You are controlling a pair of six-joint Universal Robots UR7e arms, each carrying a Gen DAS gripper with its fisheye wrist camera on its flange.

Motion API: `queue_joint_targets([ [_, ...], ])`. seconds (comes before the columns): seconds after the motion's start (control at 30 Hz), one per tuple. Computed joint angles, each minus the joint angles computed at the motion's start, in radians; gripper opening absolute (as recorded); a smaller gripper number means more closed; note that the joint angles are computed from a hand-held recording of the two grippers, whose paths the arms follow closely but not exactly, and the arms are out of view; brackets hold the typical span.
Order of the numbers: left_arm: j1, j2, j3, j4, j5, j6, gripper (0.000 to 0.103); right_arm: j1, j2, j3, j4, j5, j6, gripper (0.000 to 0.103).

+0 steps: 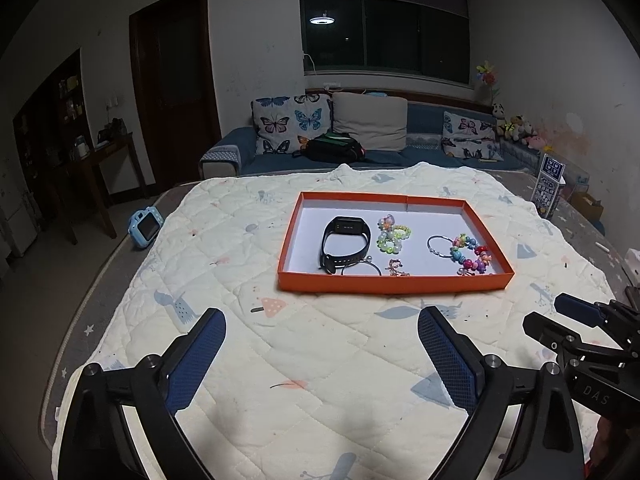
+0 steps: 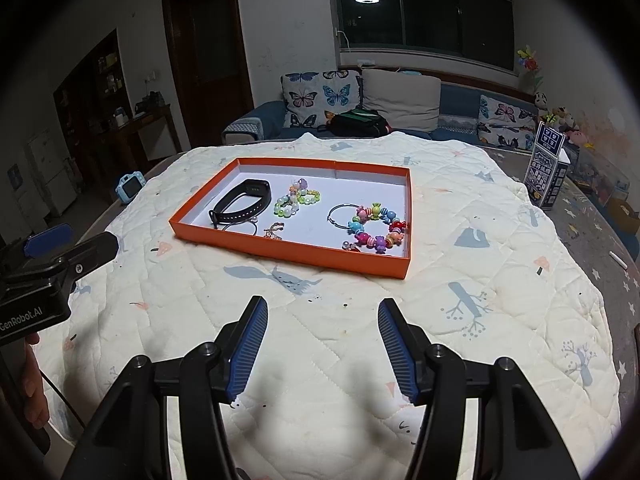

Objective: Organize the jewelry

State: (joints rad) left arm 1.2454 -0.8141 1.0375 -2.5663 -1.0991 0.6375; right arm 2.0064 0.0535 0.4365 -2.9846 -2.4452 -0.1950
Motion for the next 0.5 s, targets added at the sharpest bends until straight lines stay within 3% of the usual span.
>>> queue_joint_targets([
  [0.5, -0.002, -0.016, 0.033, -0.017, 0.006, 0.010, 0.103, 0.004, -0.001, 0.006, -0.014, -0.002, -0.010, 0.066],
])
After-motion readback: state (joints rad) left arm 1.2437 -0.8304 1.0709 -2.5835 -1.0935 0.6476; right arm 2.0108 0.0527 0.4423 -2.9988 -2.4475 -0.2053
